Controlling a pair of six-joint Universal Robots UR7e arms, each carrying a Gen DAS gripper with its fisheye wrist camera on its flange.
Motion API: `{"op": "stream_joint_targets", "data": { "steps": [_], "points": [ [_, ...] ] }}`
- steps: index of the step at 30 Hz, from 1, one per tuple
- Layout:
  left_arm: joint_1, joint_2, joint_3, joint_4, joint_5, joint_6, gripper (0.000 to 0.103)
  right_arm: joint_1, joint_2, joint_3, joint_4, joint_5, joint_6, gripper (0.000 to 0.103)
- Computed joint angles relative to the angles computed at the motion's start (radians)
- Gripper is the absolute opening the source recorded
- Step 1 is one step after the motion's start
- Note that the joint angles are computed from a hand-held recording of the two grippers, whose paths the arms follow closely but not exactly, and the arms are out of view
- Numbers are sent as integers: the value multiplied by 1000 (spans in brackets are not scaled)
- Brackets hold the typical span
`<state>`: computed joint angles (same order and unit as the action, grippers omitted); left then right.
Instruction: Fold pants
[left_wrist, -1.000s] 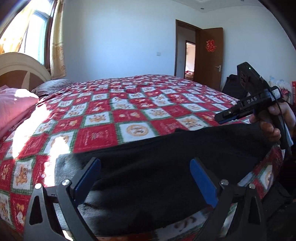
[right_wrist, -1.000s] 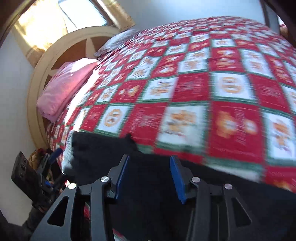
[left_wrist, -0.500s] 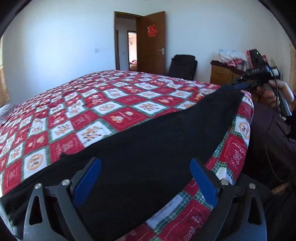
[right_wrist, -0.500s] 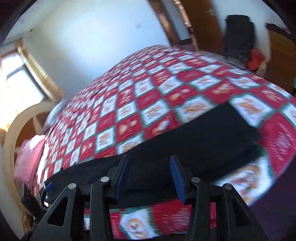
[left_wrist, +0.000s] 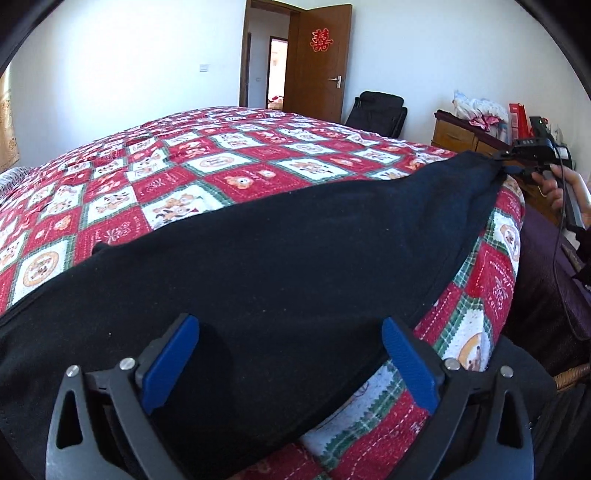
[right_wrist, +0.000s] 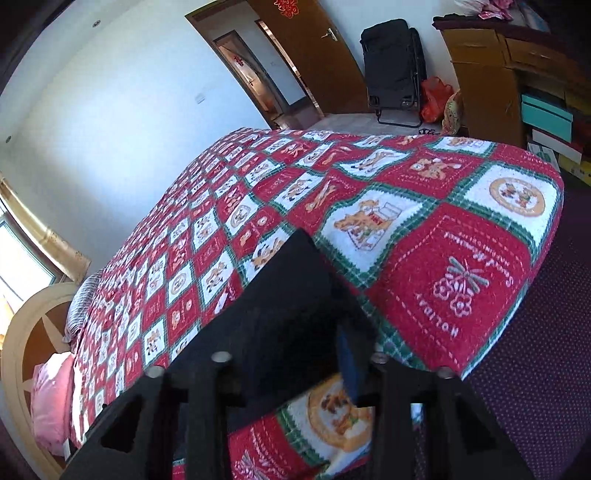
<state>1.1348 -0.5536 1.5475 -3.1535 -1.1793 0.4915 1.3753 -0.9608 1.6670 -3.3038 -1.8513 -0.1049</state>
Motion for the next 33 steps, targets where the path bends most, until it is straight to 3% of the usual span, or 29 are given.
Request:
{"op": "stream_joint_targets", "data": {
  "steps": [2, 8, 13, 19, 21, 22, 23, 27, 30, 33],
  "points": [
    [2, 1, 2, -7, 1, 7, 102, -6, 2, -8, -18, 9, -7, 6],
    [14, -4, 1, -9, -27, 10, 102, -3, -34, 46, -114, 55, -43, 6],
    [16, -2, 3, -16, -36, 36, 103, -32, -25, 32, -42, 19, -26, 6],
    [26, -12, 0, 7, -69, 27, 103, -52, -33, 43, -47, 59, -4, 7],
    [28, -17, 4, 6, -79, 17, 103, -46, -38, 51, -68, 20, 15, 20],
    [29, -21, 7, 5, -82, 9, 103, -27, -28, 56, -128, -58, -2, 32],
    [28, -24, 12, 5, -79, 3, 103, -11, -23, 61, -168, -95, -28, 36],
    [21, -40, 43, -16, -59, -3, 103, 58, -6, 98, -257, -116, -166, 36],
    [26, -42, 57, -39, -58, -2, 103, 120, 38, 94, -144, -65, -315, 36],
    [26, -49, 65, -47, -57, -17, 103, 173, 114, 56, 62, -1, -477, 36]
  ]
}}
